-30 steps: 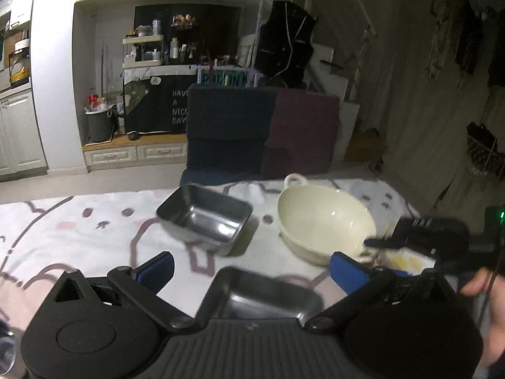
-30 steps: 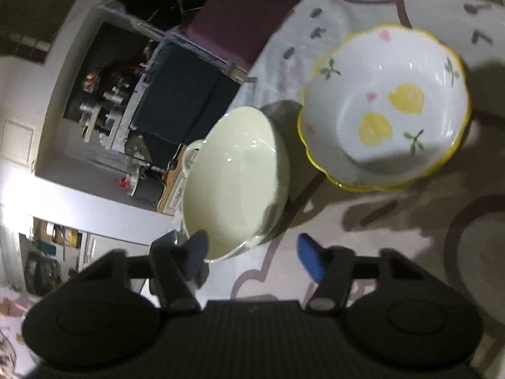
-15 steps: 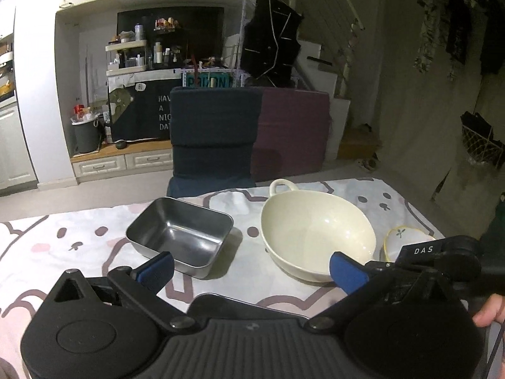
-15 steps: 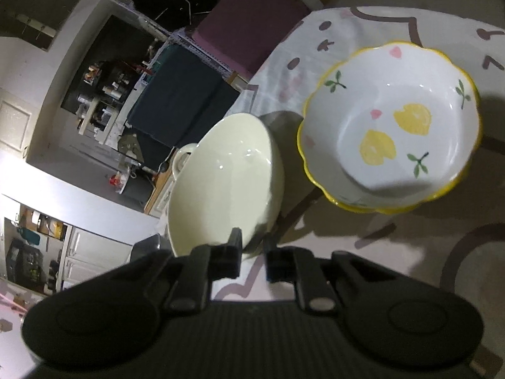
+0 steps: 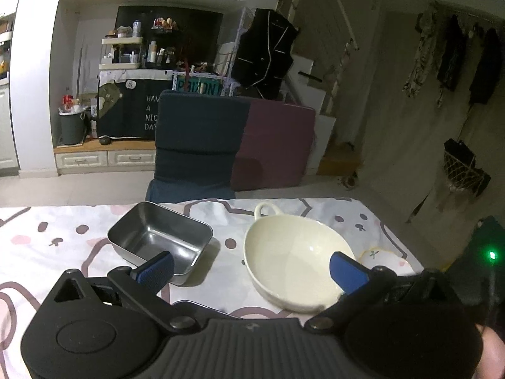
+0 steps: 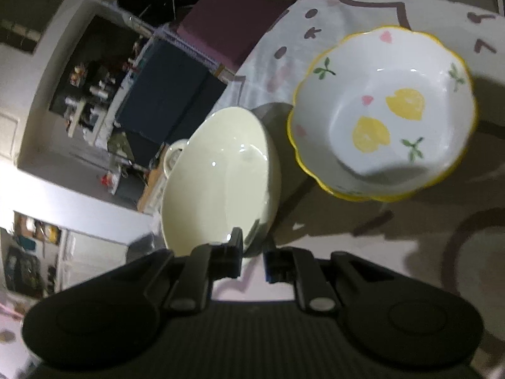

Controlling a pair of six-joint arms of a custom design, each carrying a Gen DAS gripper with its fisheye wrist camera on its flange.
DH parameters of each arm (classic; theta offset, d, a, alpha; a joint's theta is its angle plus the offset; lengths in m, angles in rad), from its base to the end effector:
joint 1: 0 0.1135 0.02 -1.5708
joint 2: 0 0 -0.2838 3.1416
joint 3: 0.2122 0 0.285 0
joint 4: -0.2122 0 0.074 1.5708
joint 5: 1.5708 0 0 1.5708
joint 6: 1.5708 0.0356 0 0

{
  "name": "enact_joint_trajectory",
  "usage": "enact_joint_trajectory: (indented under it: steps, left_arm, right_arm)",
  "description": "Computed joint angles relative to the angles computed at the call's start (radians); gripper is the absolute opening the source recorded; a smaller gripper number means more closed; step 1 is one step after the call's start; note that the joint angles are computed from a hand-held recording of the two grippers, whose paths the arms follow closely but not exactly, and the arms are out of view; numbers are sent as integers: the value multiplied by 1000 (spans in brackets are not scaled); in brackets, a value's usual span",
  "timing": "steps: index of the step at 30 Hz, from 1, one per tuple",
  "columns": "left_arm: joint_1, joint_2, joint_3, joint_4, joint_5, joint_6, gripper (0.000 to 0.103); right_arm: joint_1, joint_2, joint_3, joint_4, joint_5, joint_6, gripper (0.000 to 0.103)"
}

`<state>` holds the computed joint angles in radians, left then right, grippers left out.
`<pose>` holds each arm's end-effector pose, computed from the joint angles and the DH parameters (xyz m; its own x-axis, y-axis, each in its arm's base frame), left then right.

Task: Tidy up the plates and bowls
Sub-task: 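Grasp the cream bowl rim with the left tool while the right tool holds it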

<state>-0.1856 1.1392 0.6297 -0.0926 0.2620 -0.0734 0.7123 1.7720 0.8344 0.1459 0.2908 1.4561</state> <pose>0.2569 -0.0576 0.2264 -0.5836 0.0375 -0.8112 0.3462 0.9151 -0.2067 0.2836 0.2314 0.1256 -0.5322 0.7979 -0.2831 0.4808 0.5600 0.6747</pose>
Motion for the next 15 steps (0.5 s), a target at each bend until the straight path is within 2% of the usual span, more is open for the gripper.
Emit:
enact_joint_trajectory:
  steps: [5, 8, 15]
  left_arm:
    - [-9, 31, 12, -13, 59, 13, 101]
    - [-41, 56, 27, -21, 74, 44, 94]
    - [-82, 109, 54, -85, 100, 80, 75]
  right_arm:
    - [11, -112, -79, -77, -55, -53, 16]
    - [39, -203, -129, -153, -74, -89, 16]
    - [98, -398, -263, -265, -106, -73, 15]
